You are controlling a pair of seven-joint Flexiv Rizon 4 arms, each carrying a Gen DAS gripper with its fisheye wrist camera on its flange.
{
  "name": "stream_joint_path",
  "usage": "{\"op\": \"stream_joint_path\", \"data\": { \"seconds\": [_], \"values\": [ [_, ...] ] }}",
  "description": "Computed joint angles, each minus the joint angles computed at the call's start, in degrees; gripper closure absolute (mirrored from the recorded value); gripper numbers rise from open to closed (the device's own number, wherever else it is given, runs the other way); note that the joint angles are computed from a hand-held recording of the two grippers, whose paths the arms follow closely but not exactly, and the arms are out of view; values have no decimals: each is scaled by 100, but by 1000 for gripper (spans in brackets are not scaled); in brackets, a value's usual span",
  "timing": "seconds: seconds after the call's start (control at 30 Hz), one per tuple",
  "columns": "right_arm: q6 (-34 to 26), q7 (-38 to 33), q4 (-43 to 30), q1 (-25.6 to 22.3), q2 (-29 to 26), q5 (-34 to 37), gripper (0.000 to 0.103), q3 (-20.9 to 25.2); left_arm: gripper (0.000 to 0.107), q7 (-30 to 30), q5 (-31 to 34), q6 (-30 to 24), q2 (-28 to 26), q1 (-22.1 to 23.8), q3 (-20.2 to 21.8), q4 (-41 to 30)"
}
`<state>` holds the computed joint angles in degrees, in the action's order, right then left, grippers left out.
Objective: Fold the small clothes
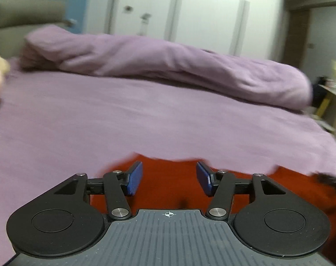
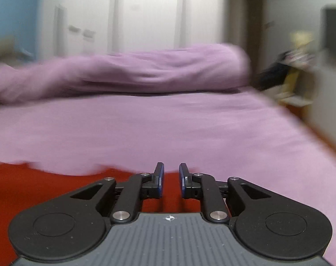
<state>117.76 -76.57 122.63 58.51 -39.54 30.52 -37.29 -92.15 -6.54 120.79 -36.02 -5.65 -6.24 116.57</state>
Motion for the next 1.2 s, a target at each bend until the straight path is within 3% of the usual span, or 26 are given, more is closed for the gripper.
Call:
{"op": "stream_joint_path", "data": {
  "seconds": [0.07,0.1,0.17,0.23,0.27,0.3,0.37,0.43,0.5,0.6,0.67,0.8,0.87,0.93,1.03,1.1,1.17,1.2],
  "values": [
    [661,1114,346,-795,288,-1866,87,898,42,88,121,-260,-130,4,-153,-190],
    [955,1488,400,-1195,299,-2684,87,1262,41,166,91,-430,-215,-174,-22,-338],
    [989,1246,244,-1630,234,-3201,86,1808,40,707,-601,-606,-387,-912,603,-552],
    [599,-10,-64,-1426,94,-2259,85,1916,35,952,-1023,-735,-614,-1511,1271,-769],
    [628,-378,-127,-1243,-32,-1876,85,1715,34,1022,-1219,-720,-692,-1584,1357,-808],
    [433,-646,-162,-901,-112,-1380,85,1328,34,1030,-1367,-731,-727,-1551,1344,-832],
    [-244,-1544,-370,-380,-273,-23,85,602,35,895,-1305,-710,-662,-1074,900,-760],
    [-237,-1047,-156,-500,-224,-65,86,370,36,852,-1136,-628,-598,-824,678,-630],
    [-398,-1026,-147,-380,-237,445,86,37,36,922,-1116,-604,-614,-852,713,-631],
    [107,-222,218,-649,-263,-108,86,157,36,1099,-1339,-667,-548,-1162,989,-573],
    [1,-841,114,-375,-297,387,84,40,35,1207,-1544,-778,-459,-1378,1173,-512],
    [-489,-1252,143,402,-453,610,83,-809,35,1290,-2023,-1213,-132,-1838,1588,-301],
    [16,-616,551,330,-87,-113,83,-638,35,1233,-2189,-1370,23,-2045,1799,-151],
    [444,-794,954,442,328,-194,83,-407,34,1177,-2130,-1414,179,-2002,1779,30],
    [757,-1166,1322,518,496,-80,82,-73,34,1296,-2241,-1691,171,-2592,2470,90],
    [331,-1466,1351,832,237,325,81,-341,34,1368,-2185,-1865,146,-2920,2903,108],
    [549,-857,1584,872,109,105,81,-526,34,1359,-2073,-1903,187,-3066,3127,169],
    [249,-827,1550,1120,92,341,81,-854,34,1343,-2058,-1977,201,-3207,3305,188]
  ]
}}
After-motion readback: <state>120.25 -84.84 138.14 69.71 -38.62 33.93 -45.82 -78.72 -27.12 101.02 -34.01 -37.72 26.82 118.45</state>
